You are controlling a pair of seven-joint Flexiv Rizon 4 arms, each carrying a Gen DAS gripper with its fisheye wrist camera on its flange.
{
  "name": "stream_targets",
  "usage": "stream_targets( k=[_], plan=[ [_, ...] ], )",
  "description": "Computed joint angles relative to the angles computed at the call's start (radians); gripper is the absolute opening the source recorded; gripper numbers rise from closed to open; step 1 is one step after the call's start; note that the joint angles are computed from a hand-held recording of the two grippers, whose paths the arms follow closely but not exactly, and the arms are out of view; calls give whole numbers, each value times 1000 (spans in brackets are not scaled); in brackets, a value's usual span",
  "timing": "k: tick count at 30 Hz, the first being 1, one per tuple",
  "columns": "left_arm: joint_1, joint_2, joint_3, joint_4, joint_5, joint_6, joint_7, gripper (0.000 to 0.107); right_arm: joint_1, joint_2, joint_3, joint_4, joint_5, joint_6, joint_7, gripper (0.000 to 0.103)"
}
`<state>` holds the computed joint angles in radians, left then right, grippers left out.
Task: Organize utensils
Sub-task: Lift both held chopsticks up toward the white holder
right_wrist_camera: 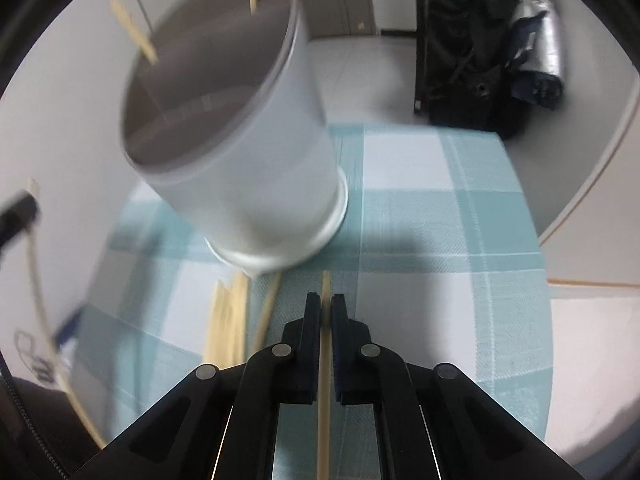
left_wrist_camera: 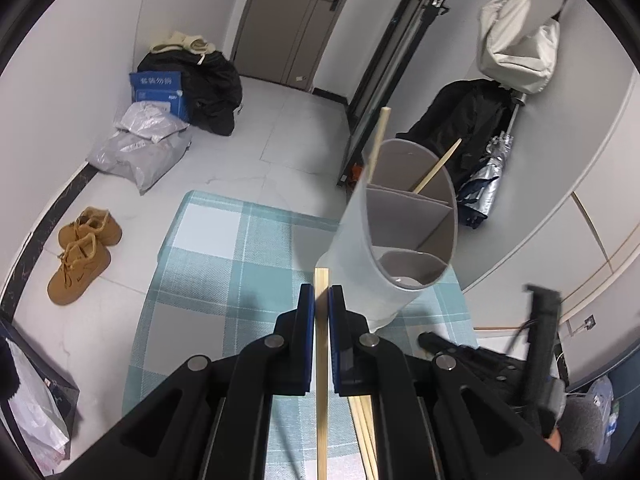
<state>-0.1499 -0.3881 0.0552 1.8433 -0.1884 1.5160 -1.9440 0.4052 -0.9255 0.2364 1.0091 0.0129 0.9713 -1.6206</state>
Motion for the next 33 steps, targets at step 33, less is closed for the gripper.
stream_targets(
  k=[33],
  plan=[
    [-263,-12,324,-240,438,-26,-455,3,-274,118,475,211,168,497,-370,4]
  ],
)
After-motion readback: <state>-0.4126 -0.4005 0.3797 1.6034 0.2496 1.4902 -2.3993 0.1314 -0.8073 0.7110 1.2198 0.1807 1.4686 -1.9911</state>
